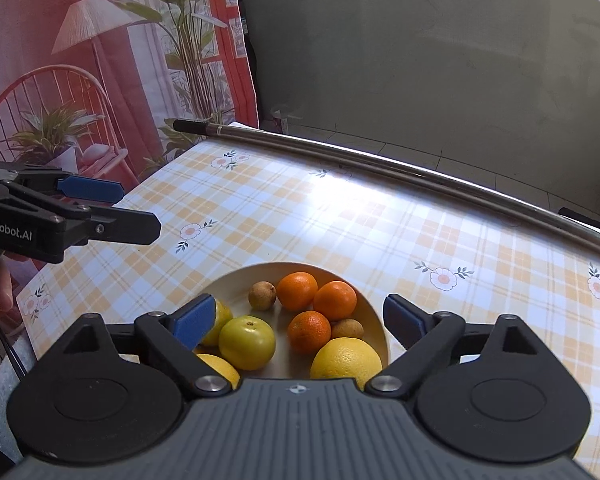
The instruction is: Organize fruits
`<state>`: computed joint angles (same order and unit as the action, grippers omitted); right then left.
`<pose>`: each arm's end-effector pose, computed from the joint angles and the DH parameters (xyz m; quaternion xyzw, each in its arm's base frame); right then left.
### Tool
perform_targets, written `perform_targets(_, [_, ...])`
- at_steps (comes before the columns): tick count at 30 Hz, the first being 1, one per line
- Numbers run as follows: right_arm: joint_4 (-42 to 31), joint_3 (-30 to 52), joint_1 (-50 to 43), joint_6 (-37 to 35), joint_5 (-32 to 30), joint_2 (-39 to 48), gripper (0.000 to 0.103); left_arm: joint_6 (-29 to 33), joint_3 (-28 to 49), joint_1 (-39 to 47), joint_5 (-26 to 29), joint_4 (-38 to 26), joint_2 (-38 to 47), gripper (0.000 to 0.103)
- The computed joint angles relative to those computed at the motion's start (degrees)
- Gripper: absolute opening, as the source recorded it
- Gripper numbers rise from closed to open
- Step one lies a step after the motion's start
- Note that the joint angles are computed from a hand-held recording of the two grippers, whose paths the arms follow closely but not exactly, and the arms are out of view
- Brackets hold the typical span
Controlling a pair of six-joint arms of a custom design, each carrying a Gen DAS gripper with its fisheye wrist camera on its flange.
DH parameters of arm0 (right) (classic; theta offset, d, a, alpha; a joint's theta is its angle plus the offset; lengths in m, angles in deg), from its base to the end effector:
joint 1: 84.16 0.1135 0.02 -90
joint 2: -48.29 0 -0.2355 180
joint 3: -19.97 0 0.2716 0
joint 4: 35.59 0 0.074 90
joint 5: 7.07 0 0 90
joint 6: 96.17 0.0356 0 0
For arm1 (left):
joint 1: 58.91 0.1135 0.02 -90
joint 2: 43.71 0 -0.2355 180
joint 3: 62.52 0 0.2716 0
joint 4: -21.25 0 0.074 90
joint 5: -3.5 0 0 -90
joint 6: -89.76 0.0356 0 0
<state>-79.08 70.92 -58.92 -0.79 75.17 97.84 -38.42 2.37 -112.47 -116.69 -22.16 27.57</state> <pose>0.1968 0.0981 0.2261 -0.1843 0.8934 0.1666 0.3744 0.1819 -0.2162 0.2263 0.0326 0.9105 -0.0679 0.4066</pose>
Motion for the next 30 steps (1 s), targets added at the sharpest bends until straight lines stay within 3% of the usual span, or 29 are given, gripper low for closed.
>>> perform_targets(5, [-2.7,-1.7,1.9,3.7,2.3,-6.4,0.098,-1.8,-0.6,-4.2,-3.9,-1.3,-2.0,0.103])
perform_targets(12, [-7.3,-3.8,3.6,11.8,5.9,-17.1,0.098,-5.2,-0.4,-8.5,-7.5,-3.7,-4.5,0.103])
perform_targets(16, [-11.2,-2.7,6.1,16.2,10.8,-21.6,0.098,-7.6,3.0,-11.9,-13.5,-9.1,-4.9,0.103])
perform_targets(24, [-19.4,5.9,16.8,23.6,28.4,-27.0,0.098,-11.3,13.0,-20.8,-28.1,-19.0,-4.6,0.103])
perform_targets(30, [-27.0,15.3,37.6,30.4,54.9,-23.3,0.098,-12.4,22.8,-26.5,-37.8,-24.9,0.7,0.103])
